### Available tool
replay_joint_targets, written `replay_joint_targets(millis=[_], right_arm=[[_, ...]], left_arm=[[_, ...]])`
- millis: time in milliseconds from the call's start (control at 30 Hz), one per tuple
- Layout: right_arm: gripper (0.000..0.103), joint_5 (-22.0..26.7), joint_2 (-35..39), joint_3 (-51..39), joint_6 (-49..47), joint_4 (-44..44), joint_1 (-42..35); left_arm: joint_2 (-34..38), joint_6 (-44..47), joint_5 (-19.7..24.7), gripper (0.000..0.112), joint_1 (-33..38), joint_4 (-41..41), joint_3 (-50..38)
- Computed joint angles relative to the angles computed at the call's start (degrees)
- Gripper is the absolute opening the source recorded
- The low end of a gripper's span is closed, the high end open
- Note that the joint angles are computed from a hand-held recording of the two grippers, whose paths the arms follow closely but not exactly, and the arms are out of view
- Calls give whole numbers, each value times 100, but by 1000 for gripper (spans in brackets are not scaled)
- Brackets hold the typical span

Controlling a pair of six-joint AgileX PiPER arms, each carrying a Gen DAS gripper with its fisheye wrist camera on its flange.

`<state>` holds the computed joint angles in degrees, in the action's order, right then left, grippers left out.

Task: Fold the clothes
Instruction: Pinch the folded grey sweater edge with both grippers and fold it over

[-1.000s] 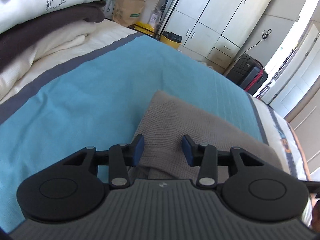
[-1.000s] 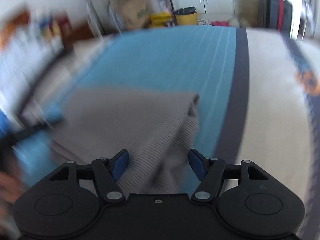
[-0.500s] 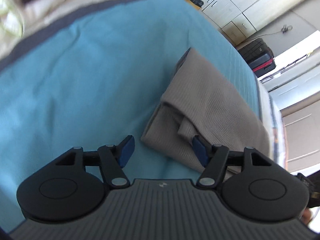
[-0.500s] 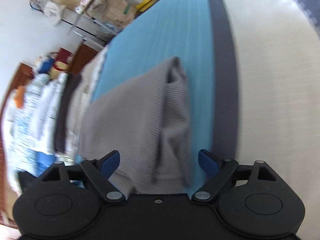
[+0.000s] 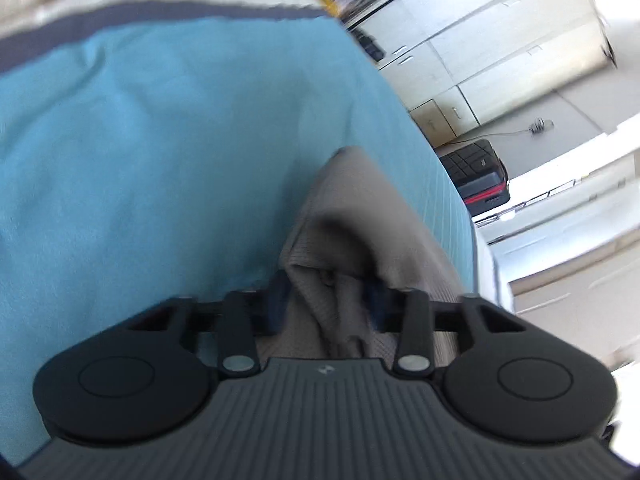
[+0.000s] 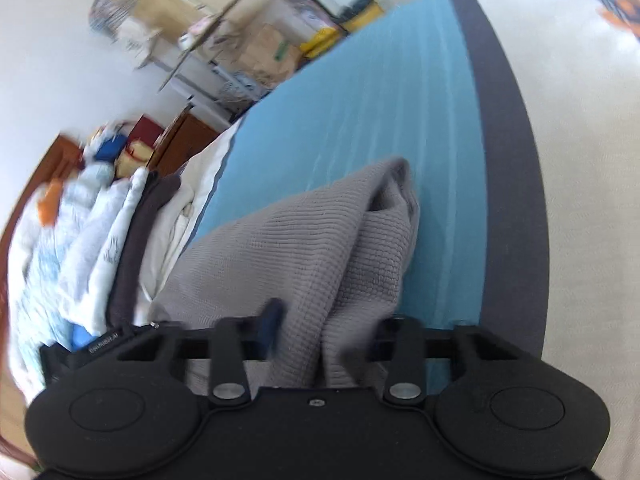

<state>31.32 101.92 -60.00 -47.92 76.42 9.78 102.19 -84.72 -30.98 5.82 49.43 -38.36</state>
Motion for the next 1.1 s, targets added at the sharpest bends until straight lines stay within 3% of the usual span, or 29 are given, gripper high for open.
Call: replay_joint_targets(millis=[100,167,200,233,267,300,467,533,700,767,800,867,900,1000,1033,1067,1100], right_arm=[[32,-280,-142,-45,-10,-399,152],[34,-248,-231,-51,415,-809,90],[38,-158,-231,-66,603,-875,28],[39,-71,-212,-43,716,-847,-57],[43,18,-190,-23,831,-821,-143],[55,110,-167,-9,962,-811,-229],[72,757,117,63,888,81,-651],[74,704,134,97,788,277,-635],[74,-775,-748,523,1569,-918,-79],[74,-1246,-1265,911,1261,-898,36],[74,-1138,-1380,989,890,-545,-19],[68,-557,-1475,1133,-179,465,-273],[65,-188,-1456,1196,-560,763,-449],[64,365,-1231,1178,-646,821,-512],[63,274,-1150,1097,-358,558,-450],[55,186,-1068,1012,-47,273,-387],[28,108,-983,924,281,-28,-325]], left_arm=[[-783,1307,1161,22,-597,-739,128],[-1257,1316,1666,27,-725,-293,203],[-1384,977,1583,37,-599,104,302],[-1496,429,1439,61,-418,677,383],[-1551,-108,1130,71,-111,1132,454],[-1574,-454,790,75,208,1357,524],[-678,-1731,-685,75,1409,1956,165],[-339,-1855,-811,75,1399,1954,-162],[-103,-1294,-570,67,902,1509,-395],[-56,-1123,-522,65,754,1458,-429],[-47,-1044,-512,60,697,1434,-424],[-27,-890,-491,25,581,1388,-417],[-65,-814,-429,17,524,1364,-407],[-232,-597,-196,13,357,1279,-370],[-322,-567,-87,12,304,1275,-354],[-416,-549,29,12,249,1283,-342],[-505,-481,156,12,179,1248,-326]])
